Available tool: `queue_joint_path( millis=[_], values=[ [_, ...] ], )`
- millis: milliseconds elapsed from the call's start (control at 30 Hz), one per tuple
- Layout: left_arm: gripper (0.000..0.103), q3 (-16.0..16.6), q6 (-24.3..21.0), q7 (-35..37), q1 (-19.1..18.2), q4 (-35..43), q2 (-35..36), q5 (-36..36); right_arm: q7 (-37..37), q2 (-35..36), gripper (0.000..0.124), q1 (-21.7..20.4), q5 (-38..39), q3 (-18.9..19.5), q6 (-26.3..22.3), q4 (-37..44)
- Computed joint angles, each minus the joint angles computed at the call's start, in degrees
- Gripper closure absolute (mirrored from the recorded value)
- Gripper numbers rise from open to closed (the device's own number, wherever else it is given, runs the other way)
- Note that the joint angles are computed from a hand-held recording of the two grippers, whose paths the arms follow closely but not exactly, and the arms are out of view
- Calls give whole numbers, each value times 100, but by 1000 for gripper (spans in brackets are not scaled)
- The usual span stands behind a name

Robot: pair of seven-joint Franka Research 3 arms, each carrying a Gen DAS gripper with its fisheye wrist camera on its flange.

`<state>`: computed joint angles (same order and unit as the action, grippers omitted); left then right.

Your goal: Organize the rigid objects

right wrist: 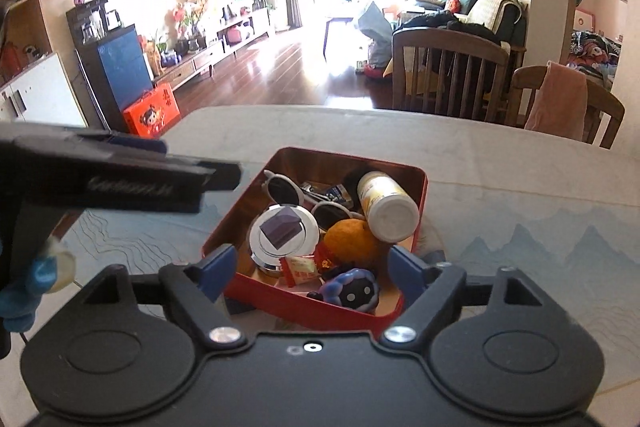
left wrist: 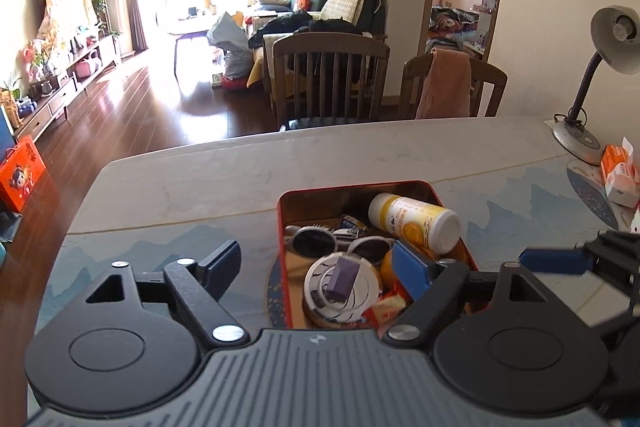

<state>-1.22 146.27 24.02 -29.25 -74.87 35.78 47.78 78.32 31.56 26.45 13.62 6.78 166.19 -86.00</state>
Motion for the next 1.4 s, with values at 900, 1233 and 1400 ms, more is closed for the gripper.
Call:
queue_joint_path(
  millis=[900,1233,1400],
  values=[
    [1,-594,-260,-1707,22,-2131,-1627,1434,598,-955,21,428,-33,-448,1392,-1521],
    [1,-741,-129,-1980,98,-2355,-1769,1514,1016,-1094,21,665,-322,-744,1522,-1795],
    [1,-770,-93,-2044,109,-2362,-1754,1456,1136,-1127,21,704,-393,-820,1524,-1885]
  ],
)
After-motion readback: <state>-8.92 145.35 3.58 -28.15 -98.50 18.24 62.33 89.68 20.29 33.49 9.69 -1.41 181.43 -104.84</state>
